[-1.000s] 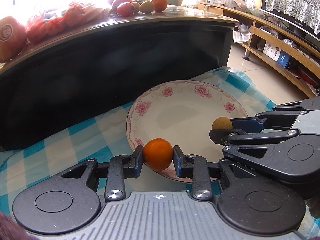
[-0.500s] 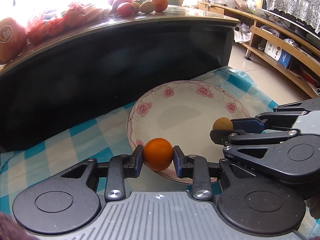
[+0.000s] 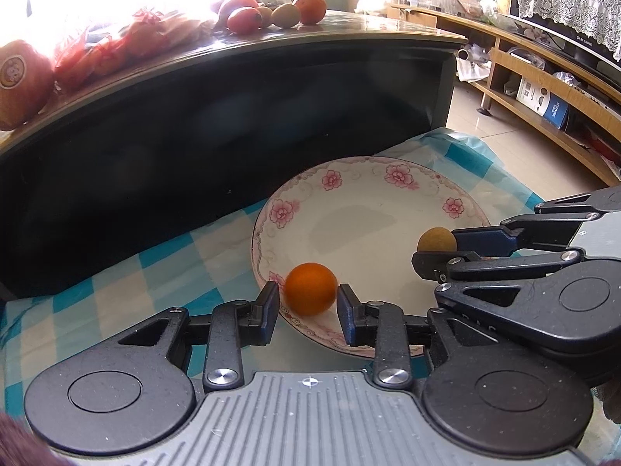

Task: Organize fruits
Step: 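Lower both grippers into the plate and open them, releasing both fruits, then withdraw both open grippers from the plate toward the fruit group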

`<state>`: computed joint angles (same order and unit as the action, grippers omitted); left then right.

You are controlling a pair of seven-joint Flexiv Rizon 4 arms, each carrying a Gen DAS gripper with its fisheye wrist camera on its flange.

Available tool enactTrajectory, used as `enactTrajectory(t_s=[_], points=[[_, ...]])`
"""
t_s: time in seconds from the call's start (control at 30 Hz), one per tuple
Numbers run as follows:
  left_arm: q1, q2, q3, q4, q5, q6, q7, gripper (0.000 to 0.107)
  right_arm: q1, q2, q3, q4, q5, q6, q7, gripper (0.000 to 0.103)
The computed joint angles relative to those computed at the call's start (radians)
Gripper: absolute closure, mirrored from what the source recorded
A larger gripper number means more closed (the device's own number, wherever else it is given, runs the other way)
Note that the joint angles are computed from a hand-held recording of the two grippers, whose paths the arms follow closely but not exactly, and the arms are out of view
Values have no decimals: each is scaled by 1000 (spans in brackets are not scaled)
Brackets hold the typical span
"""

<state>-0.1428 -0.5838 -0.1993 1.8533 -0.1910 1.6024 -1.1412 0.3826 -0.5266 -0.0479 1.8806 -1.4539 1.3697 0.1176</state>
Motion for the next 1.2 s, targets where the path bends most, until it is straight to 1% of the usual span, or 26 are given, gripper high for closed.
enactTrajectory(t_s=[0.13,0.27,0.5,0.63,0.7,0.9,1.2], points=[[-6,0,9,-4,0,-3,-6,63,6,0,1,-1,5,-17,-6,72],[-1,6,4,3,0,5,-10,59,9,3,1,-2,5,-28,-11,72],[18,32,-14,32,7,31,-7,54,-3,24,7,5,-46,-33,42,69],[28,50,-22,50,10,42,-6,52,-16,40,22,10,-78,-43,68,68],[28,62,-22,62,13,49,-8,50,-21,48,31,13,-89,-48,75,67],[64,94,-60,101,13,64,-5,46,-34,75,55,31,-110,-67,94,66],[117,136,-118,163,18,81,4,44,-48,119,85,71,-143,-80,127,65]])
